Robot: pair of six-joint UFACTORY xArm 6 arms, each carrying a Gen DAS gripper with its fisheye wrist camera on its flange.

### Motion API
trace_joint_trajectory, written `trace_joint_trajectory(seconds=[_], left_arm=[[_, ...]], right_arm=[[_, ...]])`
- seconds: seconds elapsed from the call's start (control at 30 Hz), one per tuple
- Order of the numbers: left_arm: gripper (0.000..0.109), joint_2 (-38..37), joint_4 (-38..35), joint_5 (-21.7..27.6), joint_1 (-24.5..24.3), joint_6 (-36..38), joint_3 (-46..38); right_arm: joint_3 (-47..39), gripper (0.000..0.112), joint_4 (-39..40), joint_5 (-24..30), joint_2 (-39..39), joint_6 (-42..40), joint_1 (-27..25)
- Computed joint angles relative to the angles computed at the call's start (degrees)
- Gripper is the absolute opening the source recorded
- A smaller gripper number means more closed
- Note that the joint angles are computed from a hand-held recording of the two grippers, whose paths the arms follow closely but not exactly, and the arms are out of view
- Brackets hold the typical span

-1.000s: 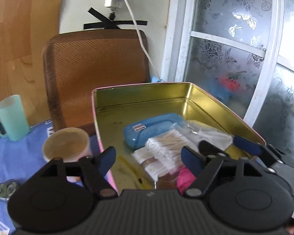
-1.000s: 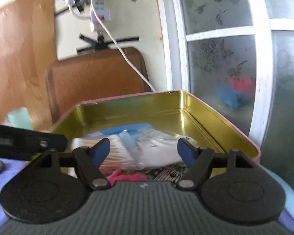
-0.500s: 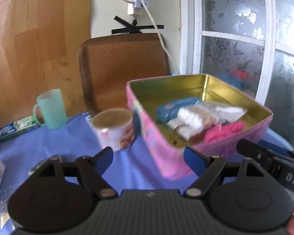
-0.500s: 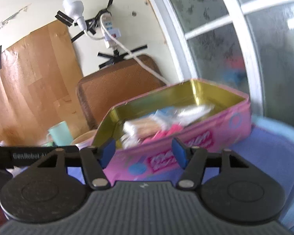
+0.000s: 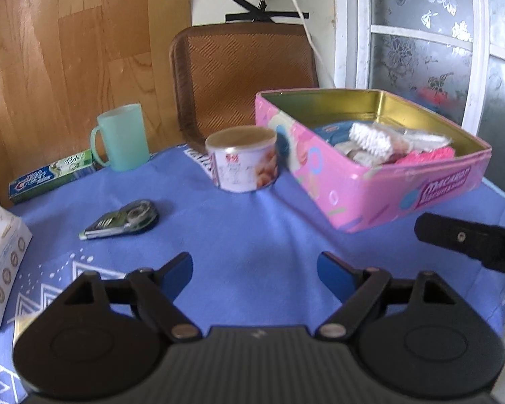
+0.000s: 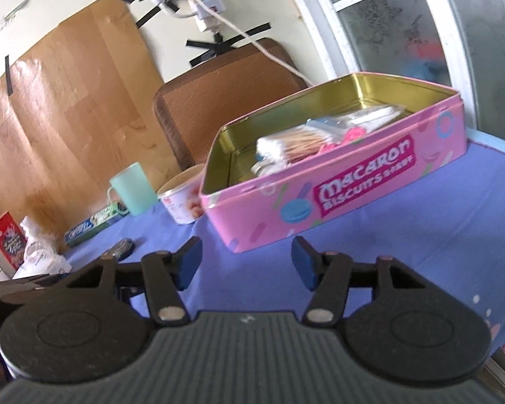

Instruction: Organize soft objects

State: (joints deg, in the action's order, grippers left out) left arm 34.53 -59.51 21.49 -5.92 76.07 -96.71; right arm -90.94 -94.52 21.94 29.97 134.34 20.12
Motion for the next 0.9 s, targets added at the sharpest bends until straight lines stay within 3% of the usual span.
trace_joint_trajectory(seconds=[0.5,0.9], left_arm=[[0.088,2.1,-1.4,1.1,1.5,3.0,-0.1],[0.093,0.8,-8.3,0.9,1.3,11.8,1.6]], right_arm=[[-3.0,0.062,9.6,-0.6,3.0,-9.9,1.5],[-1.7,0.062,8.4,0.7,2.2,-7.2,1.6]])
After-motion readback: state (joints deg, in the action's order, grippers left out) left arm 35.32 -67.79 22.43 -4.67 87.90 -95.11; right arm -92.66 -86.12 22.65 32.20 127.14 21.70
